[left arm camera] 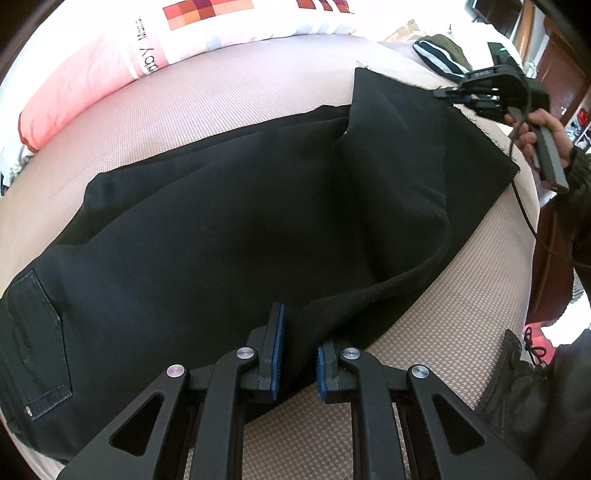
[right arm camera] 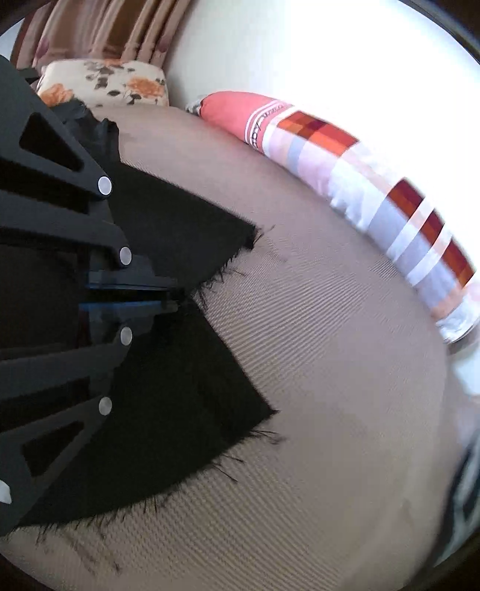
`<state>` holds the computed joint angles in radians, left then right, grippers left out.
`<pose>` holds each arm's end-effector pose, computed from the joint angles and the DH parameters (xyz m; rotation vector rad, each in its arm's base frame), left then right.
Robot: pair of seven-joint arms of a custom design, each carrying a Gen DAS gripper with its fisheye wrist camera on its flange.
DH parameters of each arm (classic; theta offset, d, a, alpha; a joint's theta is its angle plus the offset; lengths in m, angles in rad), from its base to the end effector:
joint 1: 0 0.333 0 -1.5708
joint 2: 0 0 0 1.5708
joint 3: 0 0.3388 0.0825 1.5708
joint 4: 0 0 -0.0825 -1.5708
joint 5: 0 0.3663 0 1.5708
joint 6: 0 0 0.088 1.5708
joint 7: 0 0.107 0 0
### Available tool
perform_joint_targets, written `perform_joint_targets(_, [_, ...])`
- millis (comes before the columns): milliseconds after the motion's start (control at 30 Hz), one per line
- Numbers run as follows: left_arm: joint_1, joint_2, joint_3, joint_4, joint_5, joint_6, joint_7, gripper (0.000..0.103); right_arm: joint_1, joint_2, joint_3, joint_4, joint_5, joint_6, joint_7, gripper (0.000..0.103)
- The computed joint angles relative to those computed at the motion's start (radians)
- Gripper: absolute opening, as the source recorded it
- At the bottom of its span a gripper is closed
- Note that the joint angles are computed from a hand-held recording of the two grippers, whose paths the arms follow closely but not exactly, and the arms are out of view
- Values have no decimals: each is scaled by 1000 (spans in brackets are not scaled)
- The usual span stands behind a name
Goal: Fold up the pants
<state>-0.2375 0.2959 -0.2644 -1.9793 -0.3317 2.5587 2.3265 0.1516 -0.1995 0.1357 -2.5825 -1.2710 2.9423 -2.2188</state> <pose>0.5542 -0.2863 0.3855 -0.8787 2.9056 -0.6246 0.3888 0.1803 0.3943 -0.6820 2.3386 -0.2909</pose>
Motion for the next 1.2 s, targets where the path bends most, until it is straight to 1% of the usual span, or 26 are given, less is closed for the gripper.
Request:
perform_joint_targets(67, [3,-1,-3,-1,-8,-1,8,15,51,-62,16,-20,154,-108,-140,3])
perform_joint_targets(100, [5,-2,-4,-1,-14,-2,11,15,79,-97,31,-25,231,-179,-209,3])
perform_joint_targets(133, [7,-2,-6,-1,-19,-4,18,15,111,-134,54,-27,315,-272,-275,3])
perform_joint_targets(167, [8,-2,-6,-3,-22,-1,25,15,130,-157,75,-26,367,-338,-312,3])
perform_joint_targets(233, [9,0,-7,-3,-27,0,35,15,180,-195,124,-19,484,-506,-370,3])
perform_joint_targets(267, [9,2,-8,-4,-28,1,41,15,198,-209,140,-31,524,-544,-362,2])
perform_joint_targets(367, [7,4,-10,-4,-30,5,57,16,240,-211,160,-67,608,-579,-323,2])
perform_joint_targets(433, [6,4,-10,-5,-26,6,69,16,262,-200,167,-95,648,-571,-283,2])
perform_joint_targets(500, [5,4,-8,-2,-21,0,73,16,271,-206,175,-117,655,-558,-235,2])
perform_joint_targets(567, [5,8,-8,4,-21,-7,76,16,278,-220,188,-119,650,-580,-204,2])
perform_joint_targets(633, [5,13,-8,7,-24,-3,83,16,288,-215,188,-105,652,-612,-212,2])
perform_joint_targets(733, [4,10,-7,2,-23,1,82,17,296,-205,182,-114,654,-602,-191,1])
perform_joint_targets(800, [4,10,-7,6,-24,-9,77,18,301,-198,165,-106,661,-604,-220,2])
perform_joint_targets(867, [12,19,-11,31,-39,-55,77,26,307,-205,148,-109,674,-593,-253,4])
perform_joint_targets(933, [21,34,-12,68,-65,-121,63,48,311,-209,145,-108,690,-587,-272,8])
perform_joint_targets(1000, [26,34,-12,84,-78,-162,58,57,313,-228,140,-110,714,-596,-295,23])
perform_joint_targets(1033, [28,29,-13,87,-84,-175,67,61,315,-238,140,-107,727,-613,-311,25])
perform_joint_targets(1067, [36,20,-18,85,-99,-185,90,62,316,-245,144,-100,736,-637,-323,26])
perform_joint_targets(1100, [45,11,-22,85,-121,-194,117,66,319,-259,147,-88,747,-679,-345,26])
perform_joint_targets(1133, [50,7,-23,88,-140,-199,134,67,319,-272,144,-84,751,-697,-369,26])
perform_joint_targets(1200, [56,8,-18,104,-165,-214,150,68,310,-304,134,-87,742,-702,-408,26])
